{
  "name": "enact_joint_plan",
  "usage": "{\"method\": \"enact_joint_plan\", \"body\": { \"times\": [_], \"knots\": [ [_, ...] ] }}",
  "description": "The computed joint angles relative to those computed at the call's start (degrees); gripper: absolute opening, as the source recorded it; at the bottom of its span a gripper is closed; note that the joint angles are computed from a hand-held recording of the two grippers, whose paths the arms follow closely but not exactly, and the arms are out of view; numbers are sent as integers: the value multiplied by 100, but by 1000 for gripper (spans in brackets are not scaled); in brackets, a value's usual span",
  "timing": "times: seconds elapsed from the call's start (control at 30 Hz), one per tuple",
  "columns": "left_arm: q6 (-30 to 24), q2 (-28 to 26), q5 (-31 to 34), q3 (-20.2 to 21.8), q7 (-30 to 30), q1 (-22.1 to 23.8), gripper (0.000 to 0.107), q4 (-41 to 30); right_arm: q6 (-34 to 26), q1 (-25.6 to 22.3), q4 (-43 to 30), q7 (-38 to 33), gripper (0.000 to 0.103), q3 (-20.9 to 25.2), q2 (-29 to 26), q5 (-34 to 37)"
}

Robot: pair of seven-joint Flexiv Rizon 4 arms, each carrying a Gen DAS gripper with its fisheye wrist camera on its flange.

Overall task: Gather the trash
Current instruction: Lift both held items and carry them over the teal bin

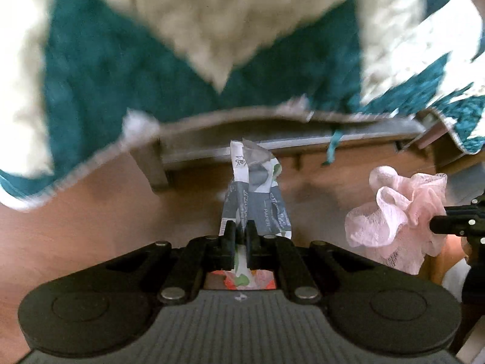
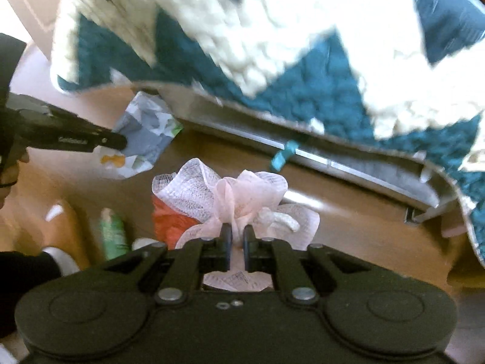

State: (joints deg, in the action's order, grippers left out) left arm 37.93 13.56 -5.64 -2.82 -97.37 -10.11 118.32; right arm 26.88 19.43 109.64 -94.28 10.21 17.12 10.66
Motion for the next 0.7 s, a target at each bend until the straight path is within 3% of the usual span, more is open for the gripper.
{"method": "enact_joint_plan", "body": {
  "times": [0.37, 0.7],
  "knots": [
    [-832, 933, 441, -332, -532, 155, 6, -1239, -448, 67, -925, -116, 5, -170, 832, 121],
    [-1551, 1298, 1081, -843, -1098, 413, 6, -2701, -514, 208, -1921, -384, 5, -149, 1218, -34]
  ]
}}
